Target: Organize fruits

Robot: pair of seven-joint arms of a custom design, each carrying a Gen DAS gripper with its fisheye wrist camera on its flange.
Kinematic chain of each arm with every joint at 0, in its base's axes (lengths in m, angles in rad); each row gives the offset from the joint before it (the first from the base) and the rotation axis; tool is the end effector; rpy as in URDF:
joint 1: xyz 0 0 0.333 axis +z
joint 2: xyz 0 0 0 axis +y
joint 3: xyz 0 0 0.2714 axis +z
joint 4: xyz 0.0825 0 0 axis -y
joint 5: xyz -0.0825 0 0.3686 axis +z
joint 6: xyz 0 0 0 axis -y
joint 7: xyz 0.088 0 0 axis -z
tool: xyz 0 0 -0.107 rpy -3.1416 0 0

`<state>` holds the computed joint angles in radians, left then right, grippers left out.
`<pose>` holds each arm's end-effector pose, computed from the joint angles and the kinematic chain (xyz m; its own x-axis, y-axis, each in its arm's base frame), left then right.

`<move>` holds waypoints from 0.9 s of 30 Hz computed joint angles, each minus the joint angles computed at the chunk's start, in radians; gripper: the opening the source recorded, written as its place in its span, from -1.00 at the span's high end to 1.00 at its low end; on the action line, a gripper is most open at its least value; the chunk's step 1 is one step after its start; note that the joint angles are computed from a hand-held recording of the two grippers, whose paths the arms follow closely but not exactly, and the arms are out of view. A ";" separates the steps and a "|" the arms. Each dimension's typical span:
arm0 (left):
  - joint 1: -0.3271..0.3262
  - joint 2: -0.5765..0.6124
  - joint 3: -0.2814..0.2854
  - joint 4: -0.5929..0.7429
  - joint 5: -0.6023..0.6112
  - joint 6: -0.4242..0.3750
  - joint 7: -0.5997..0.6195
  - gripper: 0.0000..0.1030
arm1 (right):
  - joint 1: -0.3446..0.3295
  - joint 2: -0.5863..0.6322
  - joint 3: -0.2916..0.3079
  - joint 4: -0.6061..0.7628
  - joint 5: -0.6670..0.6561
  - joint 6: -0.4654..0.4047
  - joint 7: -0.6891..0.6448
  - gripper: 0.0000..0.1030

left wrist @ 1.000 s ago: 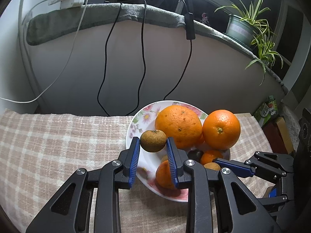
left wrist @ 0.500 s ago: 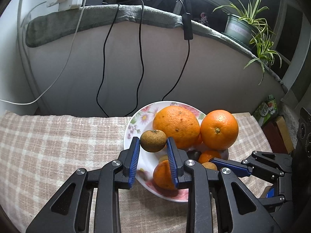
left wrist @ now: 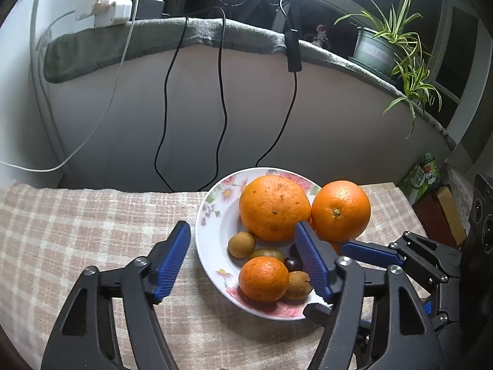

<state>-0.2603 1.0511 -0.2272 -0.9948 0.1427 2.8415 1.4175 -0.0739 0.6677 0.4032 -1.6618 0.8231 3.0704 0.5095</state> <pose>0.7209 -0.2988 0.2994 -0.3205 -0.9302 0.1789 -0.6992 0.1049 -0.7072 0.6694 0.1223 0.2774 0.4352 -0.8943 -0.1041 -0.6304 -0.2201 -0.7444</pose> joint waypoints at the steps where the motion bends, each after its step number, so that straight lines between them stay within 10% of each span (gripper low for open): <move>1: -0.006 -0.002 0.009 0.000 0.003 -0.001 -0.009 -0.44 | 0.000 -0.003 0.000 -0.003 -0.001 0.002 0.000 -0.32; 27: -0.039 -0.215 0.092 -0.317 0.138 0.179 -0.195 -0.51 | -0.150 -0.057 0.169 -0.138 -0.034 0.152 0.014 -0.49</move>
